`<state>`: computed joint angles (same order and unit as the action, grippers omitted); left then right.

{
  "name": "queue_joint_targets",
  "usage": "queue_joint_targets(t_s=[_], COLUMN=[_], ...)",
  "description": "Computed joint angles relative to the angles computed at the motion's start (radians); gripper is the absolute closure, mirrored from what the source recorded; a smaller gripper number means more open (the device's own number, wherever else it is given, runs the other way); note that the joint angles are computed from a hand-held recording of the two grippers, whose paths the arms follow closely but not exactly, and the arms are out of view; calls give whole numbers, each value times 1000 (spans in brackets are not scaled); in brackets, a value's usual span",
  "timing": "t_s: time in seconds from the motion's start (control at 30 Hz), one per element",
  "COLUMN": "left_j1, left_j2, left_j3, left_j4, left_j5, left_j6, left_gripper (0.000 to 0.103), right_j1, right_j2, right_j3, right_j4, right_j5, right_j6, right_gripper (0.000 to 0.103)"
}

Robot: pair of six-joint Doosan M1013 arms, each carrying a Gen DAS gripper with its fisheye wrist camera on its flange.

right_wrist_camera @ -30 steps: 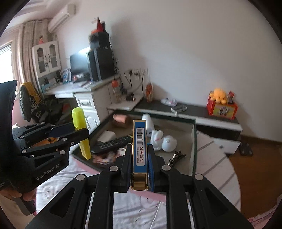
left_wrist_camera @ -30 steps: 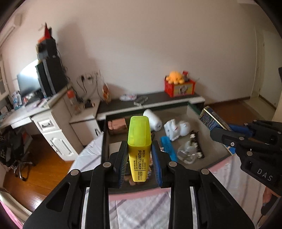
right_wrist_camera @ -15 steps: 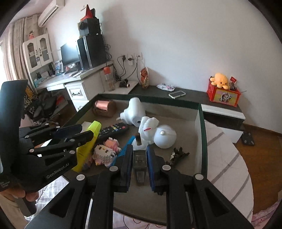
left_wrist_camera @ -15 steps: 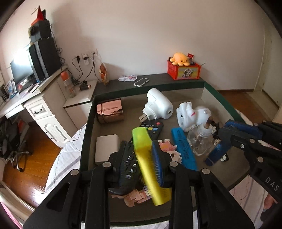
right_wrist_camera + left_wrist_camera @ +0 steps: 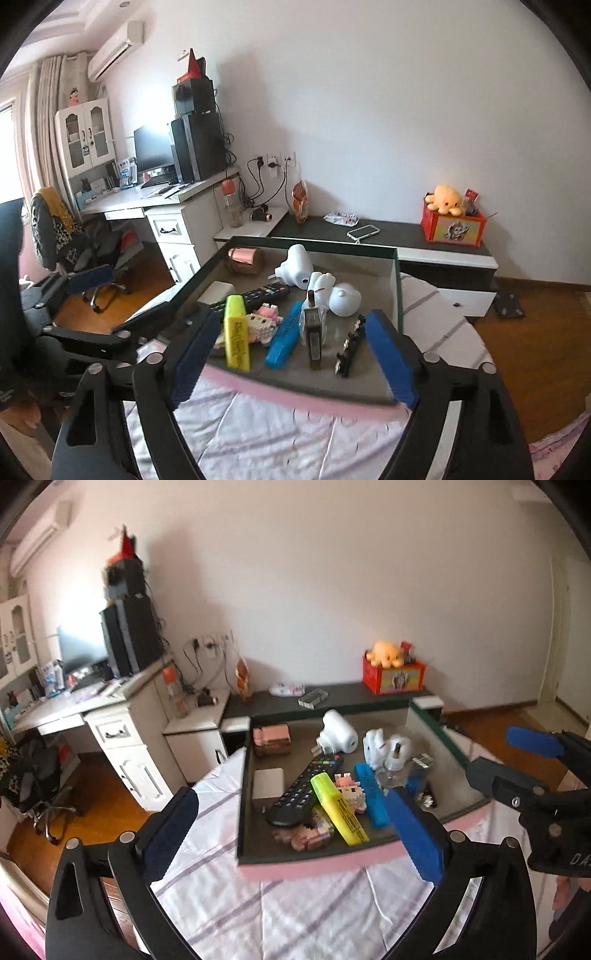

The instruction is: Organize rigid objects

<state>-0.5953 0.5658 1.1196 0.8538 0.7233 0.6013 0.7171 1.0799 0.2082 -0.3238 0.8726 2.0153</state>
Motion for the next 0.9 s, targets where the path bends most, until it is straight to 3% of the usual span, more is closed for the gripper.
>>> queue_joint_targets(t_s=[0.07, 0.17, 0.3, 0.77, 0.9], left_j1=[-14, -30, -57, -149, -181], left_j2=[-41, -99, -158, -315, -346], left_j3=[55, 130, 206, 400, 438], left_j4=[69, 128, 218, 450, 516], left_j5=[-10, -46, -41, 19, 68], left_j6=[-77, -151, -261, -529, -580], left_gripper=[0, 0, 0, 0, 0], right_j1=[17, 42, 67, 145, 169], right_j2=[-57, -163, -229, -371, -406], right_j3=[105, 305, 421, 654, 708], right_j4=[-92, -244, -369, -567, -648], right_j5=[-35, -139, -151, -228, -242], right_j6=[57, 197, 325, 537, 613], right_gripper=[0, 0, 0, 0, 0])
